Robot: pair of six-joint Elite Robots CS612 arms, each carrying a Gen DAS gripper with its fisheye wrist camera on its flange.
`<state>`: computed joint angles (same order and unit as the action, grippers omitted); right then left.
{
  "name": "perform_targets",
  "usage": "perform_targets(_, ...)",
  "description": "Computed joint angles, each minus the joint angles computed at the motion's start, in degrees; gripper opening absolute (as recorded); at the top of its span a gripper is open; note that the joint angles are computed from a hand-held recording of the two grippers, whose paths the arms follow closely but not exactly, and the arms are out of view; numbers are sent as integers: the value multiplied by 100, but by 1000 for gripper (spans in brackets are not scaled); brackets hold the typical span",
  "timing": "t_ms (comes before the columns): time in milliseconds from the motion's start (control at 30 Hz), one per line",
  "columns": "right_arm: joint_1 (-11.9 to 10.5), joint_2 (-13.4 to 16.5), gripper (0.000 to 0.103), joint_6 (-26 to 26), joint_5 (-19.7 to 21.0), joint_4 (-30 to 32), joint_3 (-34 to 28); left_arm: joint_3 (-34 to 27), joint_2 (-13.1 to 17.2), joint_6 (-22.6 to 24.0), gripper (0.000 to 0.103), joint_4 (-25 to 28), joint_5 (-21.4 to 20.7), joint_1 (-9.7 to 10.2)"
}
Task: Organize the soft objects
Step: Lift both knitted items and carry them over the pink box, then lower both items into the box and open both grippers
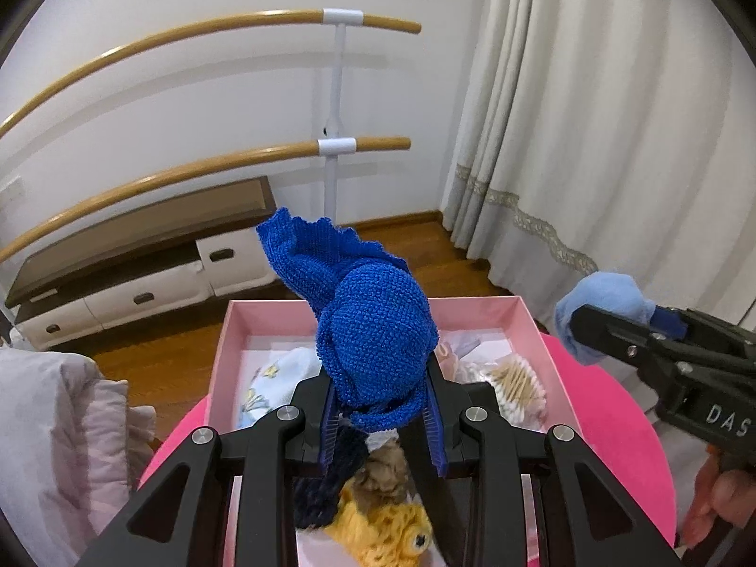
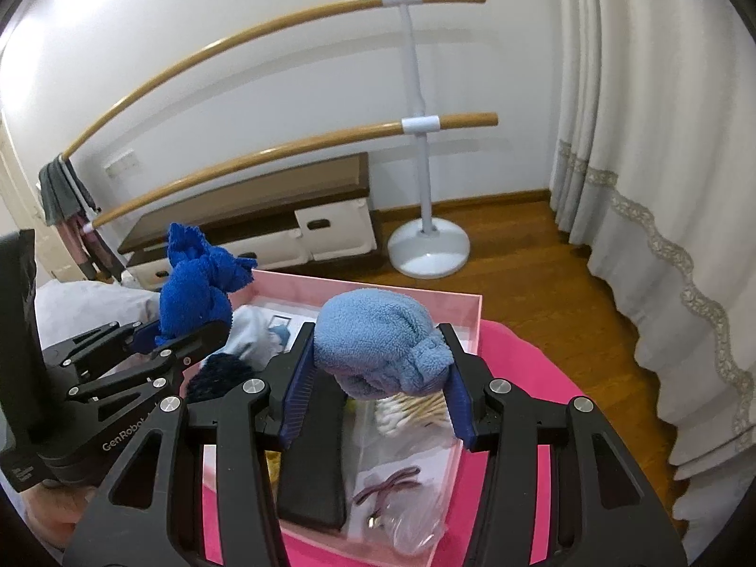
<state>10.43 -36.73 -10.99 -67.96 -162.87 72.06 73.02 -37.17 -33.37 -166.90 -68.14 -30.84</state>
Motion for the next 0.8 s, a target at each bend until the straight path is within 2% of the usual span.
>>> perform_targets(300, 71, 348, 46, -146, -198, 584, -573, -1218, 642, 128, 29, 867, -434, 248)
perform_targets(533, 84, 536, 46, -166, -254, 895, -845, -2032, 1064, 292, 33, 1462, -583, 347)
perform_targets(600, 87, 577, 46, -170, -268, 967, -902, -2173, 1145, 306, 33, 1541, -593, 353)
perform_targets(800, 97, 665, 46, -172, -288, 1109, -1045, -2089, 1134, 322, 34, 1462, -586, 327)
